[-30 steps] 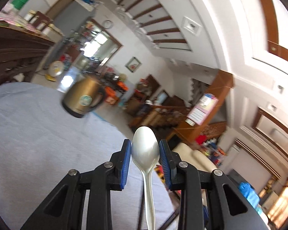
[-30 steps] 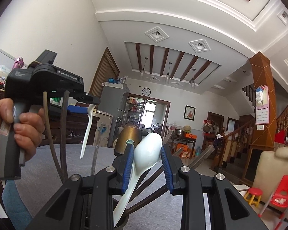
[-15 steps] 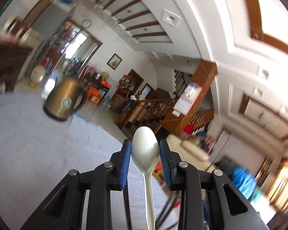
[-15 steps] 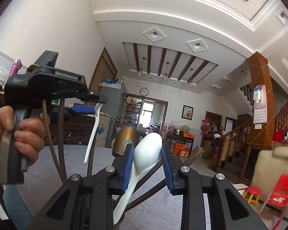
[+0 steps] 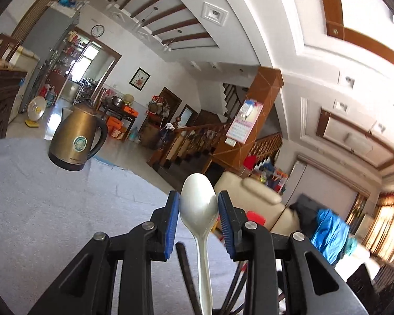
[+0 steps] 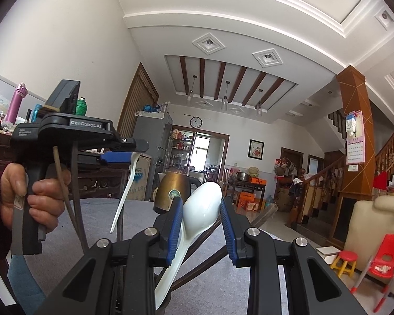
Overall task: Organize utensils
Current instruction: 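Carry both spoons over the mesh cup and lower them toward its rim, then open both tools to drop the spoons into the mesh cup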
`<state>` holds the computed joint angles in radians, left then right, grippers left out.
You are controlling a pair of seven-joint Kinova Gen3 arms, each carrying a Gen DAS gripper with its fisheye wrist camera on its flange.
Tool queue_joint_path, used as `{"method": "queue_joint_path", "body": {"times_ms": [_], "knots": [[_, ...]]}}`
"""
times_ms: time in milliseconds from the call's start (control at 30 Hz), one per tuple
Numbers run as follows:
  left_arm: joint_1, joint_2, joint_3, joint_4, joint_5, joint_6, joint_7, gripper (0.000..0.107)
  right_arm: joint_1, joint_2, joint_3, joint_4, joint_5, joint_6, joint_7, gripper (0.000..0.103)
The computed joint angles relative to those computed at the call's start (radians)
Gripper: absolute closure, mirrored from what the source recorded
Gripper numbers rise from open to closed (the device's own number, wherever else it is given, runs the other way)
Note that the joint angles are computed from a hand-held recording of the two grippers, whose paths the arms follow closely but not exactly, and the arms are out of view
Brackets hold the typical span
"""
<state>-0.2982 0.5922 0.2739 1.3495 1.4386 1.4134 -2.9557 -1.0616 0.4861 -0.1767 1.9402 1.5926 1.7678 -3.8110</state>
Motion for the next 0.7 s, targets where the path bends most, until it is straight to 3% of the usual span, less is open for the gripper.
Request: {"method": "queue_joint_path", "body": {"times_ms": [233, 367, 533, 700], "knots": [[0.013, -0.006, 0.006, -0.035, 0.001, -0.012, 0.013, 0.076, -0.005, -0.007, -0.001, -0.001, -0.002, 0.011, 0.004, 0.071], [0.008, -0.043, 0.011, -0.041, -0.025, 0.028, -0.025, 0.076, -0.011, -0.003, 0.000, -0.005, 0.004, 0.026, 0.007, 0.071], [0.003, -0.139, -0.013, -0.004, -0.049, 0.026, -0.121, 0.076, -0.015, -0.008, -0.002, 0.001, 0.002, 0.042, -0.013, 0.071], [0.048, -0.145, -0.047, -0.038, -0.098, 0.033, -0.086, 0.076, -0.009, -0.003, -0.007, -0.002, 0.002, 0.025, -0.018, 0.071]]}}
